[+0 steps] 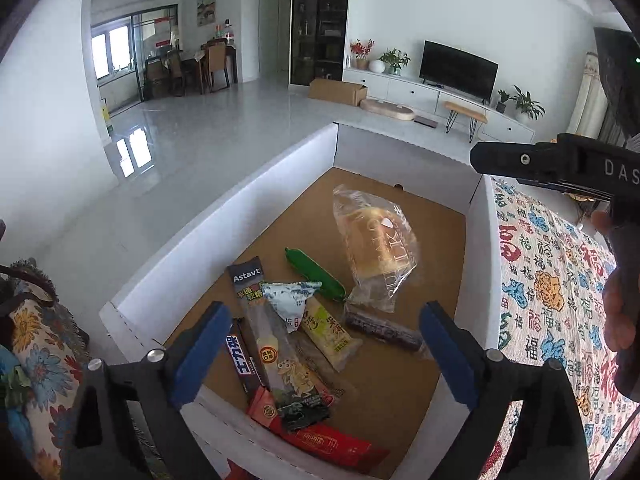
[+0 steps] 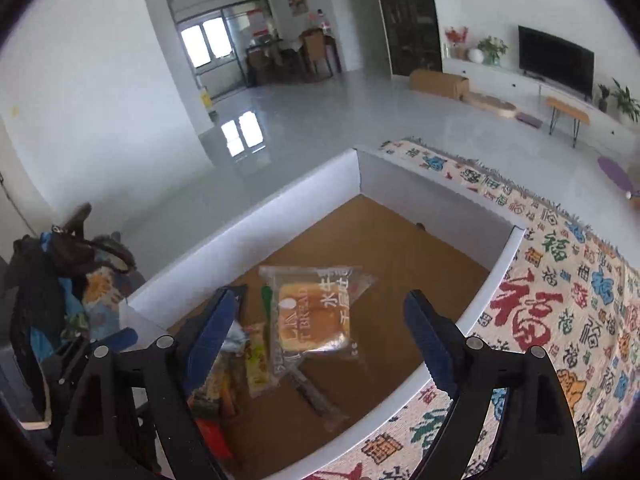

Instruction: Organize snacks

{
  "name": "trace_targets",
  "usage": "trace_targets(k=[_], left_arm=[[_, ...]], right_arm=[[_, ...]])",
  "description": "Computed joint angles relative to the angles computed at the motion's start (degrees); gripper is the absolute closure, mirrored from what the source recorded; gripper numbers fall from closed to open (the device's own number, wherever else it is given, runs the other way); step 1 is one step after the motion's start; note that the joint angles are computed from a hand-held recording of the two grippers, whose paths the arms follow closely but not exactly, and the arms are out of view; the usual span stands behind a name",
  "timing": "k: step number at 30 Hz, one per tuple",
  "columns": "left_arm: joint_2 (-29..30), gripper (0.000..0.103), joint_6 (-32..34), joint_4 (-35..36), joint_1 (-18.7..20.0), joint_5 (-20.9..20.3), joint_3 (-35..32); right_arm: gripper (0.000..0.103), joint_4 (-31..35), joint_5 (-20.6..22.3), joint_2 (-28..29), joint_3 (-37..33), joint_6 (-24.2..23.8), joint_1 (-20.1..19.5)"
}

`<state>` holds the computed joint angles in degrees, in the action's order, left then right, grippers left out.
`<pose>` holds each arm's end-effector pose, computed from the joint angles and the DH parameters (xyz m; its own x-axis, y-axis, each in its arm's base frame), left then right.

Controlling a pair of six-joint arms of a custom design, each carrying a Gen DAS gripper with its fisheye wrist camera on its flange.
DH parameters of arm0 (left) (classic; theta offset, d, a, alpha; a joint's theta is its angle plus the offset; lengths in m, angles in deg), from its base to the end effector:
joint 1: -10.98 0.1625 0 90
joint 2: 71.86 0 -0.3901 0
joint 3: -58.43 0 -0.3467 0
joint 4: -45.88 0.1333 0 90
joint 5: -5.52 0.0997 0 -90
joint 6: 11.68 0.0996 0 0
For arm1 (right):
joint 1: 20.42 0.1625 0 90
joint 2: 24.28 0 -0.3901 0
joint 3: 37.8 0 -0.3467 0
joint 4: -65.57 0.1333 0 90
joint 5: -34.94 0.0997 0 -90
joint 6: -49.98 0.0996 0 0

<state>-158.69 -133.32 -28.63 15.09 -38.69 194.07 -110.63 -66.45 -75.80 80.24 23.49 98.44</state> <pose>-0.2153 -0.2207 0.1711 -0.6800 -0.4156 -0.6041 0.2790 0.6152 -0.7373 0.3445 -0.3897 0.0915 -0.5944 -0.7392 0.3166 -0.8040 0.5530 -0.2185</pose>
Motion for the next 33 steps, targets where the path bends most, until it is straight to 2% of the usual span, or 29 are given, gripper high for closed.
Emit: trace_targets(k=[4, 7, 12, 14, 16, 25, 33], left_arm=[[4.14, 0.003, -7.06, 4.85, -2.52, -0.80, -2.78], [7.55, 0.002, -10.18, 10.78, -2.37, -2.35, -6.88], [14.33, 0.002, -16.80, 22.59, -2.45, -7.88, -13.37], [13.62, 0.002, -19.70, 22.91, -4.03, -8.47, -12.65], [12.06, 0.002, -19.81, 21.32, -4.74, -8.73, -11.61], [13.04, 0.002, -14.33, 19.67, -1.99, -11.78, -12.69], [11.66, 0.002, -13.22, 18.36, -2.13, -11.90, -11.70]], right_arm=[[0.014, 0.53, -0.61, -2.51, 2.32, -0.46, -0.27], [0.014, 1.09, -2.11, -3.66, 3.28, -1.38, -0.23], [0.014, 1.27, -2.23, -5.45, 5.38, -2.37, -0.11], [0.014, 1.62, -2.53, -5.82, 6.00, -2.72, 0.17], [0.014, 1.94, -3.27, -5.80, 6.39, -2.64, 0.71], [0.014, 3.36, -4.99, -6.58, 7.34, -3.30, 2.36], [0.014, 2.45, -6.58, -5.65, 7.57, -3.99, 3.34]])
